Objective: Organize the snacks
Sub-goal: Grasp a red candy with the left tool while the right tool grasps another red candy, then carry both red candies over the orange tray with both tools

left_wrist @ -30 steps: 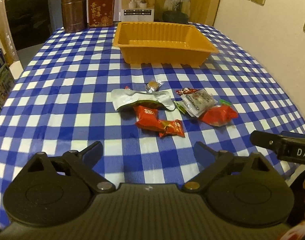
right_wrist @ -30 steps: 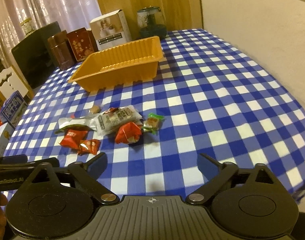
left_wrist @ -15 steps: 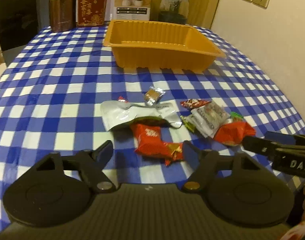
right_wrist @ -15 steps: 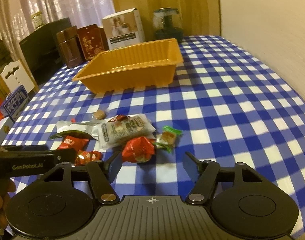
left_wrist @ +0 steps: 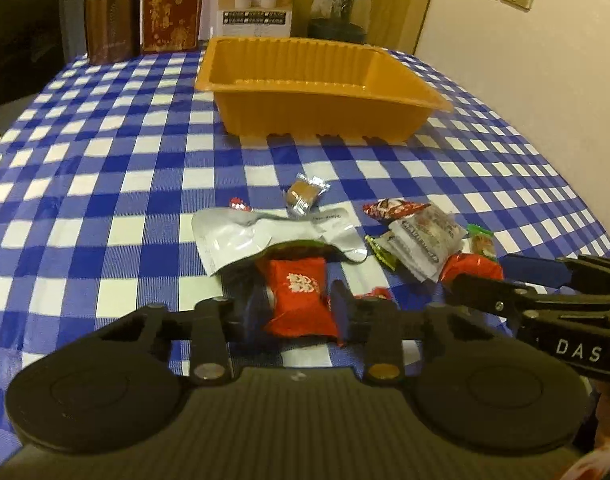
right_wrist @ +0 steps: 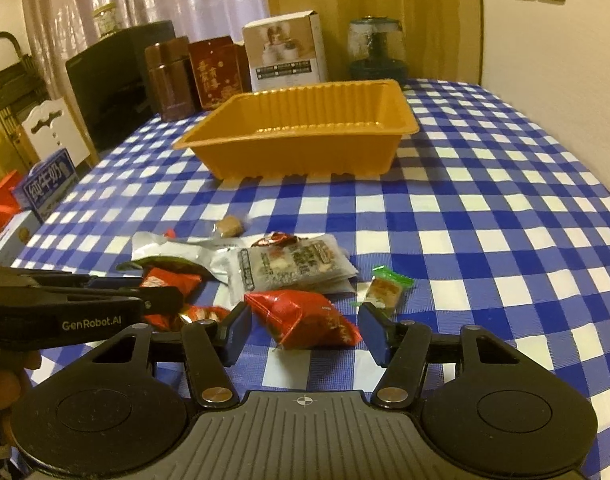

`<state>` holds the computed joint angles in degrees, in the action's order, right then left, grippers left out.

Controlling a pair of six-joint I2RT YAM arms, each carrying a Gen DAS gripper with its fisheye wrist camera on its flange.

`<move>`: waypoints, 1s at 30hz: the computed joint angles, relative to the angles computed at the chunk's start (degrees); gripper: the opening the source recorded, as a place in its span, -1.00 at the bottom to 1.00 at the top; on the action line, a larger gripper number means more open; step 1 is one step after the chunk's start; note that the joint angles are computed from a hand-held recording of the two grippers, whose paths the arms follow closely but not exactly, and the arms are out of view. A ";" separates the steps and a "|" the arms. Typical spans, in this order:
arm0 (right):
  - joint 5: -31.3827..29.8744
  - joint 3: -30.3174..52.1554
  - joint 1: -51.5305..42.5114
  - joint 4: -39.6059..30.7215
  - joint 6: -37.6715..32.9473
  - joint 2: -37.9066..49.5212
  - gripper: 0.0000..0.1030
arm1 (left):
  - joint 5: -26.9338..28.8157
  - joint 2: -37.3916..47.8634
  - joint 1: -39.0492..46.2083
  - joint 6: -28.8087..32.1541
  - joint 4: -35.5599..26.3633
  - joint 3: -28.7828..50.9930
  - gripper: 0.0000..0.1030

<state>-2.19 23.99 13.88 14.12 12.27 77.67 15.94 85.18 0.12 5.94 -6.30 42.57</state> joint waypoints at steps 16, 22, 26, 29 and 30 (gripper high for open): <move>2.80 1.58 1.78 1.23 -2.23 4.01 0.17 | -0.37 0.79 -0.13 0.82 0.55 -0.12 -0.55; 4.79 1.44 3.14 1.94 -4.11 4.69 -0.16 | 0.26 -0.57 1.39 1.21 -1.00 -0.48 -0.55; 5.87 0.80 4.16 2.22 -5.06 3.74 -0.19 | 0.70 -2.15 2.51 1.54 -2.46 -0.79 -0.55; 6.27 0.30 4.75 1.67 -5.08 2.10 -0.20 | 1.04 -3.88 3.32 1.77 -3.77 -1.19 -0.55; 6.48 -0.01 4.93 1.57 -5.07 1.37 -0.20 | 1.14 -4.57 3.57 1.91 -4.19 -1.37 -0.55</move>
<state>4.30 23.98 18.81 15.69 7.20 79.05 17.08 80.61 3.69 7.85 -10.50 41.20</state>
